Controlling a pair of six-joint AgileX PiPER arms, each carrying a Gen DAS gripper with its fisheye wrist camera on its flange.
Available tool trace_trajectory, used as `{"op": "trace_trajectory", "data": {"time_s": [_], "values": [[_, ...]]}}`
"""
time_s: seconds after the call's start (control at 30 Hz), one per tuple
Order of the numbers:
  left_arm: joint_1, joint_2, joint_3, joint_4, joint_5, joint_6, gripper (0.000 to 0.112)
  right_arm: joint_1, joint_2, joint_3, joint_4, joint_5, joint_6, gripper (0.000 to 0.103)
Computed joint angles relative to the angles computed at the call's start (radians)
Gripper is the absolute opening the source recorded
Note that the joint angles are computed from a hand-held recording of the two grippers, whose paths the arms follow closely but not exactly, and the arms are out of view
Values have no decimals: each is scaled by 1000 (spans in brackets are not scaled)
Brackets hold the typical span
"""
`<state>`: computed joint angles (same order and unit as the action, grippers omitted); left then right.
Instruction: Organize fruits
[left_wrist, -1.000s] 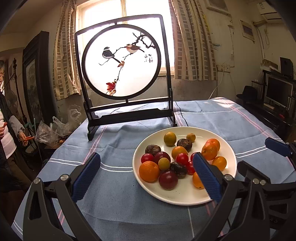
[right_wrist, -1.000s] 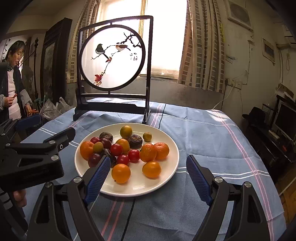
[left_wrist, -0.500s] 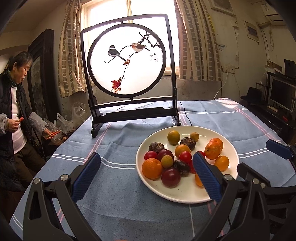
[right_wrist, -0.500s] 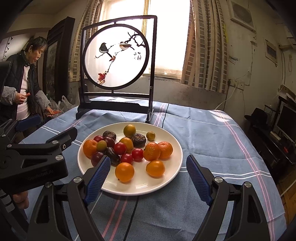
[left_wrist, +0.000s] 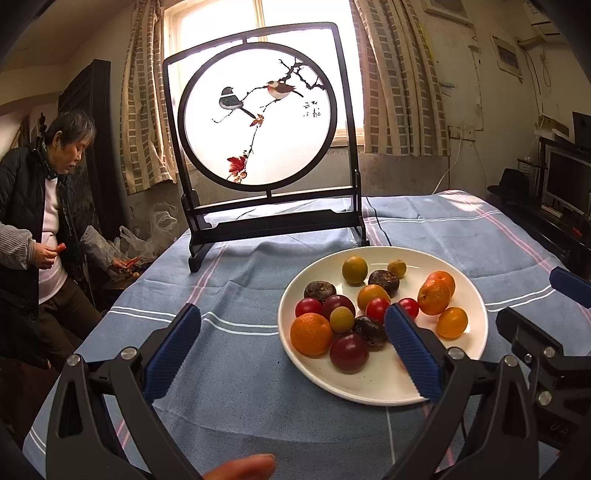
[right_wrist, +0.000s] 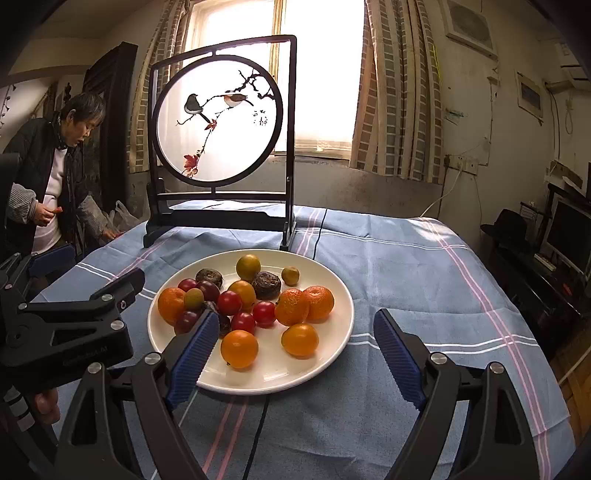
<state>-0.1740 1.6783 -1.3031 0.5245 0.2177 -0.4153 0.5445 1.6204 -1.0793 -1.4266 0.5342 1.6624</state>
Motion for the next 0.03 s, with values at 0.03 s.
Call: {"op": "trace_trajectory", "data": {"time_s": [0.03], "values": [[2,1,-2,-54,1,53,97,1,2,0,-1,2,0,87]]}}
